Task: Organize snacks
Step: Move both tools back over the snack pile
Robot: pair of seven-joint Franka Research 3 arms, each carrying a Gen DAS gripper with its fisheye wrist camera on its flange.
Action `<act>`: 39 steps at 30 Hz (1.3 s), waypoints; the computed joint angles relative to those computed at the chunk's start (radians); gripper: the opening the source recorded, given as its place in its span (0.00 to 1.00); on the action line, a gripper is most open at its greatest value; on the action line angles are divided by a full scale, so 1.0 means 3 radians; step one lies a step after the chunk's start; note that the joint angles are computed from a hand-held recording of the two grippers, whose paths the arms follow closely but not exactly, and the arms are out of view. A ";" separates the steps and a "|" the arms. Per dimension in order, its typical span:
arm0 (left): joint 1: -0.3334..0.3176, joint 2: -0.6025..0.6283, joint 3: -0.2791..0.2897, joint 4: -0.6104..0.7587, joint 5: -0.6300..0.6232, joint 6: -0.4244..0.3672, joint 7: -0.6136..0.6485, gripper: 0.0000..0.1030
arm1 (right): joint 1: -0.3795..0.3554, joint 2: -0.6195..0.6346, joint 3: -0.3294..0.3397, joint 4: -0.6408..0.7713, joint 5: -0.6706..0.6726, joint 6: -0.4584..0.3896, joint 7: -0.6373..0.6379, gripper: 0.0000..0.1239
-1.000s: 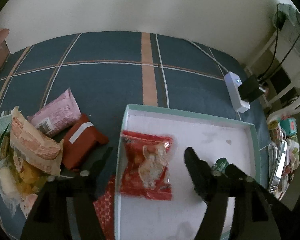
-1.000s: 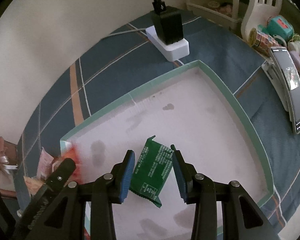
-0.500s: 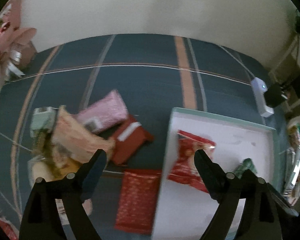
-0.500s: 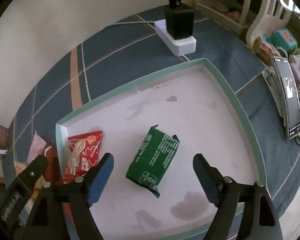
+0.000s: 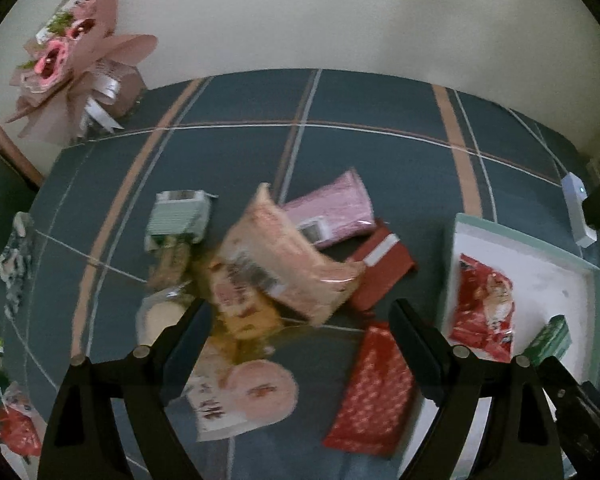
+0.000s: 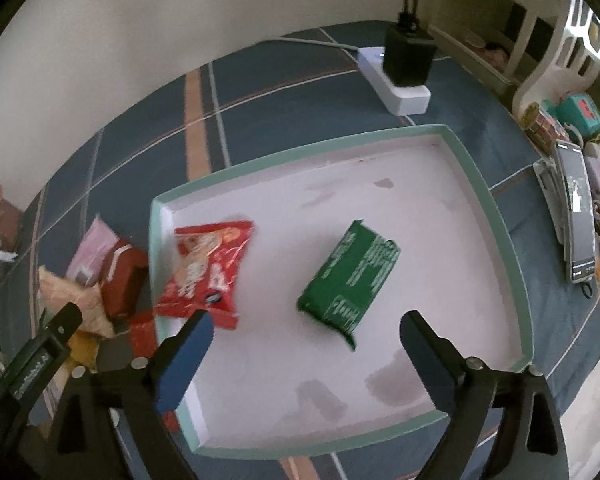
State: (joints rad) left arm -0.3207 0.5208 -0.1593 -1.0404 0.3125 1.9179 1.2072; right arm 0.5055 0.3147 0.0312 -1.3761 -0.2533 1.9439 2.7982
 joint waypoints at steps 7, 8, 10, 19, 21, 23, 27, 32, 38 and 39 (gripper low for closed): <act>0.0140 -0.0348 0.0020 -0.0493 0.0027 0.0268 -0.0164 1.00 | 0.0092 0.0085 0.0013 0.0161 -0.0072 -0.0101 -0.0015 0.83; 0.0170 -0.0391 0.0019 -0.0558 0.0013 0.0306 -0.0192 1.00 | 0.0110 0.0105 0.0012 0.0196 -0.0083 -0.0134 -0.0015 0.83; 0.0219 -0.0483 0.0009 -0.0690 -0.0010 0.0363 -0.0228 1.00 | 0.0148 0.0151 0.0014 0.0281 -0.0094 -0.0211 -0.0029 0.83; 0.0417 -0.0835 0.0002 -0.1199 -0.0044 0.0601 -0.0330 1.00 | 0.0296 0.0363 0.0048 0.0617 0.0000 -0.0206 -0.0248 0.83; 0.0457 -0.0902 0.0002 -0.1284 -0.0057 0.0665 -0.0337 1.00 | 0.0352 0.0472 0.0039 0.0792 0.0009 -0.0280 -0.0320 0.83; 0.0490 -0.0952 0.0006 -0.1340 -0.0064 0.0688 -0.0349 1.00 | 0.0410 0.0585 0.0025 0.0974 0.0021 -0.0330 -0.0375 0.83; 0.0565 -0.1034 0.0019 -0.1436 -0.0102 0.0724 -0.0357 1.00 | 0.0464 0.0708 0.0003 0.1143 0.0101 -0.0229 -0.0474 0.83; 0.0664 -0.1135 0.0052 -0.1545 -0.0116 0.0800 -0.0364 1.00 | 0.0492 0.0919 0.0006 0.1420 0.0302 -0.0092 -0.0566 0.83; 0.0794 -0.1193 0.0082 -0.1621 -0.0281 0.0865 -0.0440 1.00 | 0.0570 0.1324 -0.0060 0.2059 0.0427 -0.0319 -0.0695 0.83; 0.0805 -0.1187 0.0083 -0.1615 -0.0295 0.0851 -0.0456 1.00 | 0.0579 0.1366 -0.0075 0.2126 0.0442 -0.0353 -0.0705 0.83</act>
State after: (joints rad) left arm -0.0792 0.1647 -0.1342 -1.5248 0.2240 2.1732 1.0704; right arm 0.6791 0.7244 0.0087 -0.7382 -0.1207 1.8379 2.5866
